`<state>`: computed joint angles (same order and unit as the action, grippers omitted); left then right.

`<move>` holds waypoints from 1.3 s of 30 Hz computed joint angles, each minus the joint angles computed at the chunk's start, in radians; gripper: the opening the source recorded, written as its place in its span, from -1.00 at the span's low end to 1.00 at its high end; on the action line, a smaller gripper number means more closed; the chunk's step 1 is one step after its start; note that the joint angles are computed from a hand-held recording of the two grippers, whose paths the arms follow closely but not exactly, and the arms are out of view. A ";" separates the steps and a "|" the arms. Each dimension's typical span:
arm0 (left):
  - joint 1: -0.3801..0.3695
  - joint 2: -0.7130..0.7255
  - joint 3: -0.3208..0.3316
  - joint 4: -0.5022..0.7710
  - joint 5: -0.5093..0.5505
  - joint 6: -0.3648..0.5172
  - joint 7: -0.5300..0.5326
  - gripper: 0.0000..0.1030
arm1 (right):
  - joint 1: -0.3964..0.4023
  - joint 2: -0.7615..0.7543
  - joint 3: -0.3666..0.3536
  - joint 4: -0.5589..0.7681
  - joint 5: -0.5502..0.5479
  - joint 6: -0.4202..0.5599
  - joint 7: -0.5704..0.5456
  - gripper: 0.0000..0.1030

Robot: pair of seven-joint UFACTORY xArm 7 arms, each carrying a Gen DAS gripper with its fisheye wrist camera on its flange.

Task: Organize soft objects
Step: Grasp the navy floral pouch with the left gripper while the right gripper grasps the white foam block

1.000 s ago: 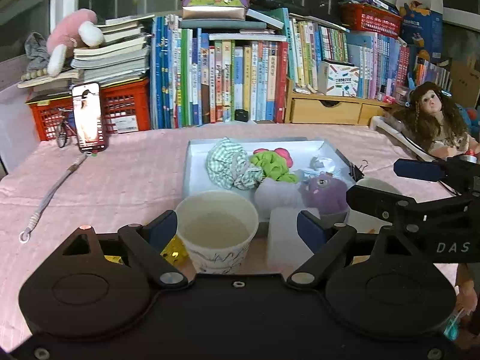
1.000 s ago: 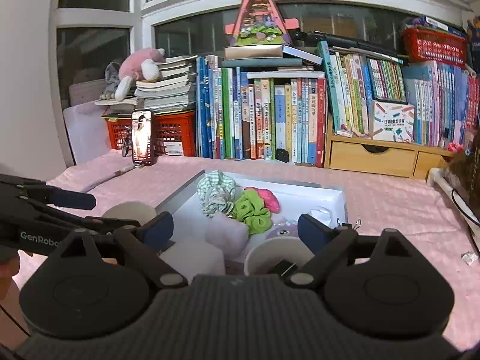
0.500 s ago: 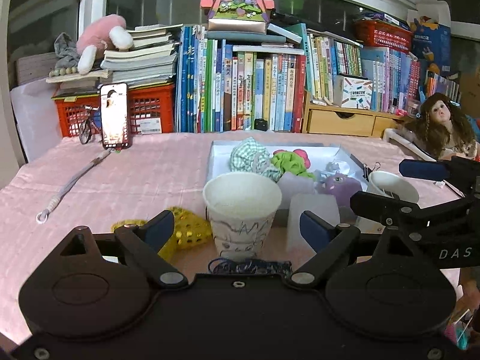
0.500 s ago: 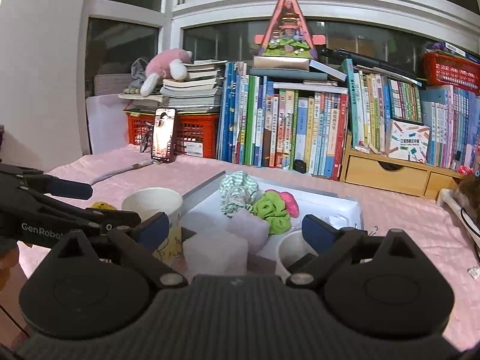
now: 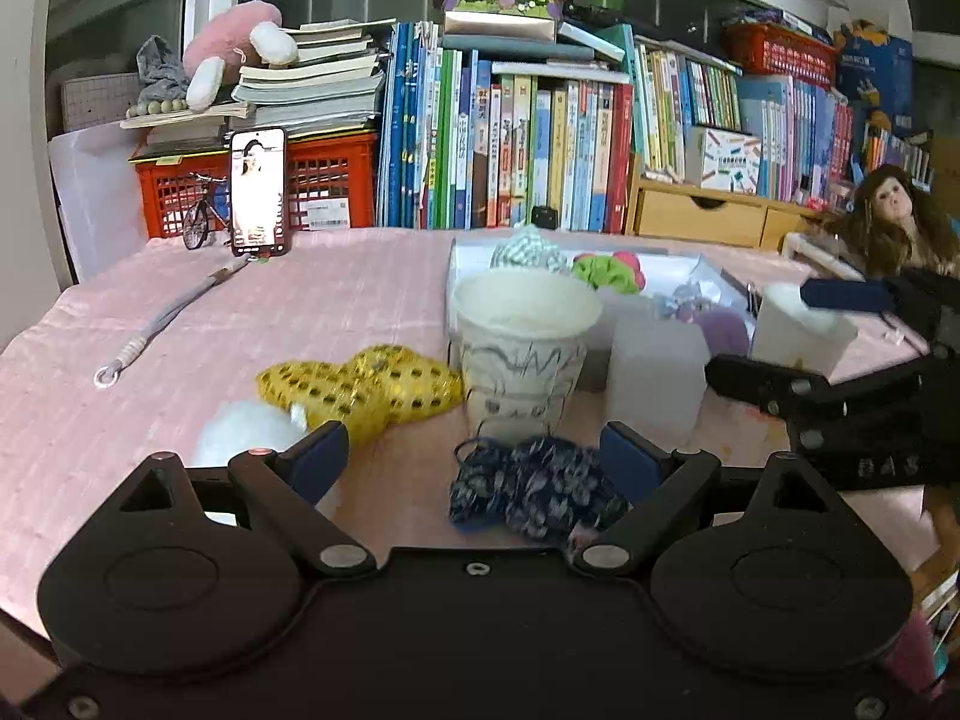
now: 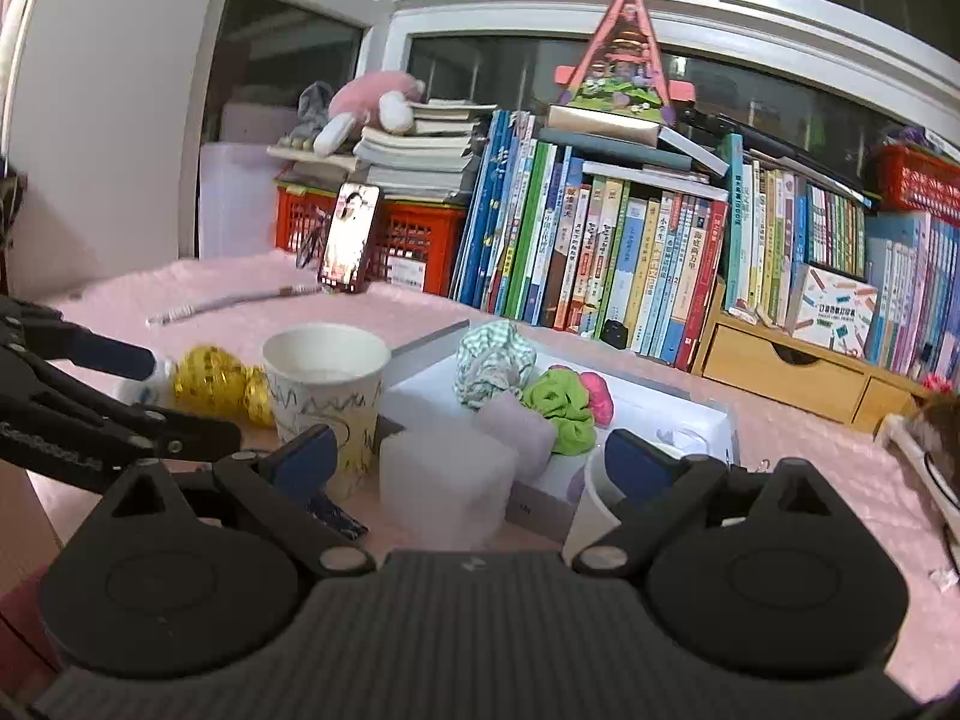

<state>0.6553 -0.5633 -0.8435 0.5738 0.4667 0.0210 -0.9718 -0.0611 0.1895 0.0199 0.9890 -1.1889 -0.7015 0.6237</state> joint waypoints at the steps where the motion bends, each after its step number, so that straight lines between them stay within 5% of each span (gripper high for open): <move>1: -0.001 -0.011 -0.004 -0.012 0.002 -0.001 -0.002 0.73 | 0.005 -0.001 0.000 -0.001 0.006 0.012 -0.023 0.94; 7: -0.018 -0.017 -0.023 -0.057 -0.014 -0.034 0.009 0.73 | 0.009 0.012 0.010 0.025 -0.029 0.044 -0.032 0.91; 16: 0.142 -0.079 -0.240 -0.052 -0.055 -0.066 0.015 0.73 | 0.023 0.029 0.018 0.053 -0.030 0.080 -0.047 0.90; 29: 0.265 -0.090 -0.368 -0.016 -0.136 -0.108 0.024 0.73 | 0.047 0.051 0.027 0.102 -0.106 0.122 -0.022 0.84; 39: 0.348 -0.075 -0.436 0.013 -0.164 -0.132 0.038 0.76 | 0.118 0.124 -0.007 0.256 -0.322 0.212 0.254 0.81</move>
<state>1.0036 -0.6386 -1.2798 0.5867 0.3030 -0.1107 -0.9335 0.0573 0.3138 0.0128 1.2449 -1.5105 -0.4899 0.8774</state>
